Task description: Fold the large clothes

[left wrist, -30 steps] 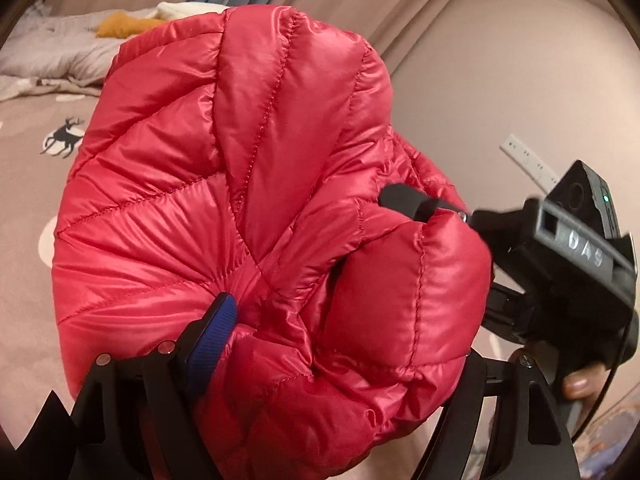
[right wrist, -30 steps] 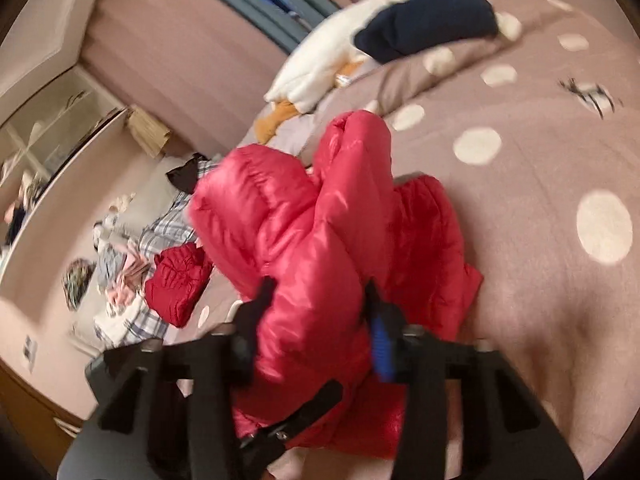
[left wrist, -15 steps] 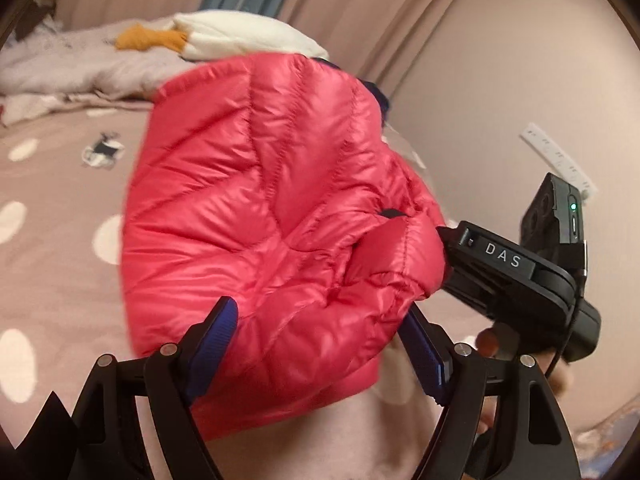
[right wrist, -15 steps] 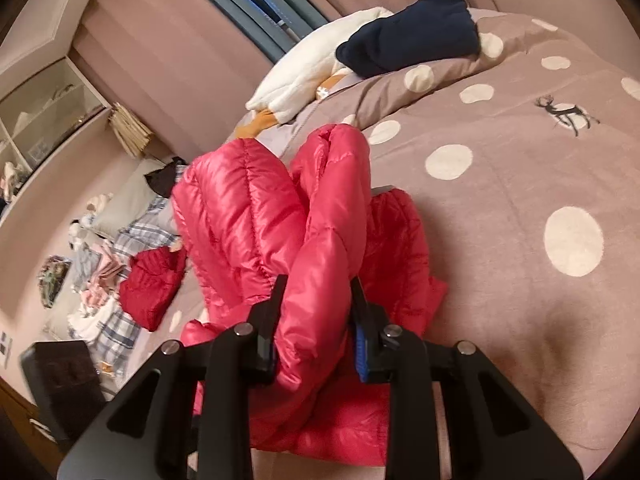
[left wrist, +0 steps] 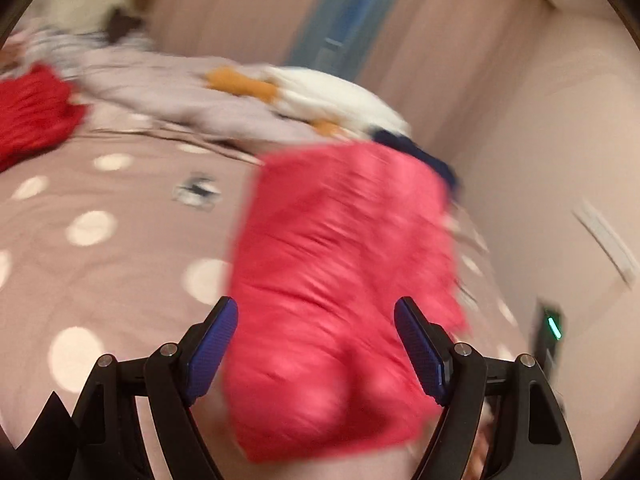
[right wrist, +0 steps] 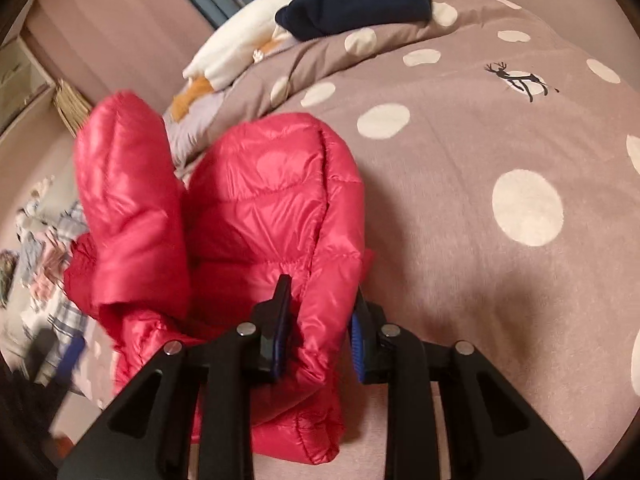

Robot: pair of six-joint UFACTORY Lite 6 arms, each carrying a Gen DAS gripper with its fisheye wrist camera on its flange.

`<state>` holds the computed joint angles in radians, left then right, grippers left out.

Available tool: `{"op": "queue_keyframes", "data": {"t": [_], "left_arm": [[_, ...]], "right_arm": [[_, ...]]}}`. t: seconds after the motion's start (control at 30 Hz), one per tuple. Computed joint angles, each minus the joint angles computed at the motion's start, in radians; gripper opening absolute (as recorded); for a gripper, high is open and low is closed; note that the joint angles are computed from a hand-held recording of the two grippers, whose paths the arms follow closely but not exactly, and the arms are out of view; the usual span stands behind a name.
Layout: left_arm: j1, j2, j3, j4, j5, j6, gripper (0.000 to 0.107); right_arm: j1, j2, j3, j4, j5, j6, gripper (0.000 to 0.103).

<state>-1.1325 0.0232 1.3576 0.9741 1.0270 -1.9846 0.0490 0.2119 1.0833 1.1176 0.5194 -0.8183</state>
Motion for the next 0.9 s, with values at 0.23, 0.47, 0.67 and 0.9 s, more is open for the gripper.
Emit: {"op": "queue_keyframes", "data": {"t": [0.23,0.47,0.67,0.9], "left_arm": [[0.177,0.015,-0.11,0.008,0.106,-0.065,0.079],[0.296,0.176,-0.051,-0.085,-0.133,0.025,0.079],[0.191,0.267,0.082,0.044,0.051,0.077,0.079],[0.204,0.318,0.101,0.08,0.017,0.063,0.079]], "right_arm": [[0.023,0.01,-0.029,-0.18,-0.087,0.066,0.029],[-0.021,-0.042,-0.058,-0.404,-0.08,0.245,0.039],[-0.035,-0.237,-0.102,-0.143,-0.192,0.099,0.047],[0.197,-0.092,0.099,0.481,-0.375,-0.584,0.068]]}}
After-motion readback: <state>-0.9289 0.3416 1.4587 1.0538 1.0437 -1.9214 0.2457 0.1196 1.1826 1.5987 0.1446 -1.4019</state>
